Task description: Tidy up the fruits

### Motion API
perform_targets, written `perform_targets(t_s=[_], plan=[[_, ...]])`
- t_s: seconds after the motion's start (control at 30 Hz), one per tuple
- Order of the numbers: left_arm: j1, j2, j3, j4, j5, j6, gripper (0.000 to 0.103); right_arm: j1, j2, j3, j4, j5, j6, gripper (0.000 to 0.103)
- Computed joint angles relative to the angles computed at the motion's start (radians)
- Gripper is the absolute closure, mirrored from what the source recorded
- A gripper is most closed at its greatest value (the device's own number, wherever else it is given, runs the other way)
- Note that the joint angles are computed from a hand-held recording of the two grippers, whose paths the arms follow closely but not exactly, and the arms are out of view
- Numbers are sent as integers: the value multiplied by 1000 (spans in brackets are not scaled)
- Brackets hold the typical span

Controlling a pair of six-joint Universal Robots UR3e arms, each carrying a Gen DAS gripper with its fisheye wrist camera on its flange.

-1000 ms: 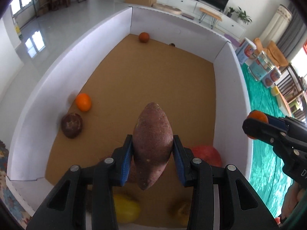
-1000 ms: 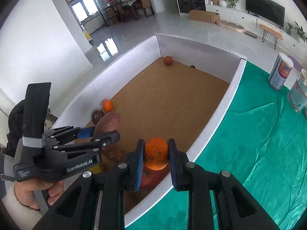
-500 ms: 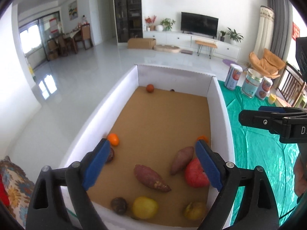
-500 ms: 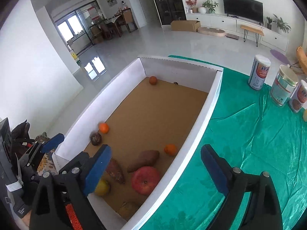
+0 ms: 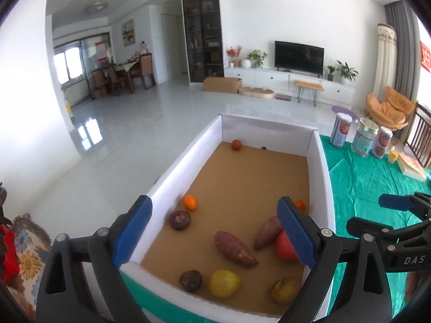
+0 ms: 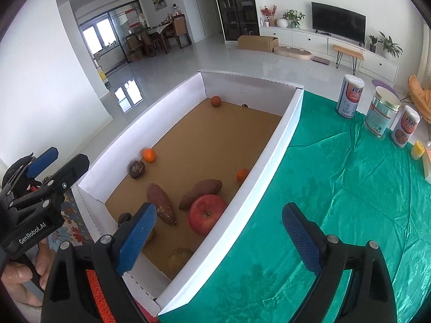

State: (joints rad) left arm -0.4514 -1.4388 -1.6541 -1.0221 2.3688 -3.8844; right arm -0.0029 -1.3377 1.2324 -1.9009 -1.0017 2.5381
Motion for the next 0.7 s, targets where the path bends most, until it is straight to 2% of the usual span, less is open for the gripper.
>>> perform_targets(t_s=[0.33, 0.53, 0.63, 0.7], plan=[[-19, -23, 55, -132, 56, -74, 8, 13, -69, 98, -69, -4, -4, 9], [9, -24, 142, -295, 6, -118, 8, 10, -106, 135, -87, -26, -4, 9], [21, -3, 142, -312, -1, -96, 8, 15, -111, 97, -41, -36, -2, 8], [54, 25, 129, -302, -53, -47, 8, 20, -108, 58, -3, -43, 11, 5]])
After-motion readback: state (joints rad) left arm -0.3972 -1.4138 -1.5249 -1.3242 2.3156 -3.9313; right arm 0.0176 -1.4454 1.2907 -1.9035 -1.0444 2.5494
